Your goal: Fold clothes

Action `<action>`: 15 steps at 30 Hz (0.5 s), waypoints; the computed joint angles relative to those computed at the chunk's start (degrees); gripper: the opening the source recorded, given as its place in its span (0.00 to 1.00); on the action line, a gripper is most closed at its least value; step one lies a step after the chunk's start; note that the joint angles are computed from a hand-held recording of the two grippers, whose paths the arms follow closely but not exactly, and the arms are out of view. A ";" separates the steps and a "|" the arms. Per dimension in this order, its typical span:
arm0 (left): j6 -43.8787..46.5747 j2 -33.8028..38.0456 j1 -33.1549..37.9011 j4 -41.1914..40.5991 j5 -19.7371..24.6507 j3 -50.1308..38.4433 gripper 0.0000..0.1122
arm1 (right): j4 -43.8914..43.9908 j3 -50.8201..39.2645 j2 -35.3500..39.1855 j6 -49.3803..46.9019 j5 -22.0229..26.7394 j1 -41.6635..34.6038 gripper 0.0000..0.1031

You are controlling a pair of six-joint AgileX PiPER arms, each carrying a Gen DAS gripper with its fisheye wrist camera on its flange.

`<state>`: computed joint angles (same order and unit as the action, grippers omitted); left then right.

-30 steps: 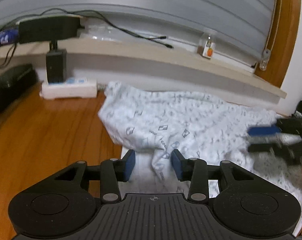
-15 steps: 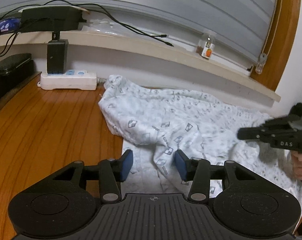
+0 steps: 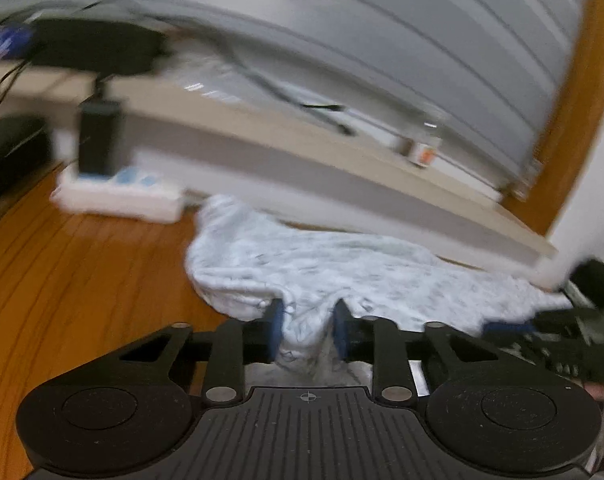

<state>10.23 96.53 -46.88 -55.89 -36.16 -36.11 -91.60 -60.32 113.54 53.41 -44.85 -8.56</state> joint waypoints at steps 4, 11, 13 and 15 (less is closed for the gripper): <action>4.02 0.76 -2.53 3.53 3.87 -3.37 0.20 | -0.54 -1.91 0.31 3.26 -0.41 3.41 0.30; 14.86 -0.04 -5.93 -8.69 2.87 -2.73 0.39 | -1.82 -5.68 2.90 6.74 5.11 10.59 0.45; 12.41 -1.34 -5.49 -7.34 2.61 -0.16 0.39 | -1.73 -6.88 3.93 6.88 7.35 12.22 0.45; 9.03 -2.06 -4.47 -4.96 2.73 2.23 0.39 | -3.79 -9.15 5.54 9.84 7.27 12.48 0.44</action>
<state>19.26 94.47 -51.35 -60.85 -33.42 -33.88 -95.39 -69.48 119.09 63.26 -37.58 3.92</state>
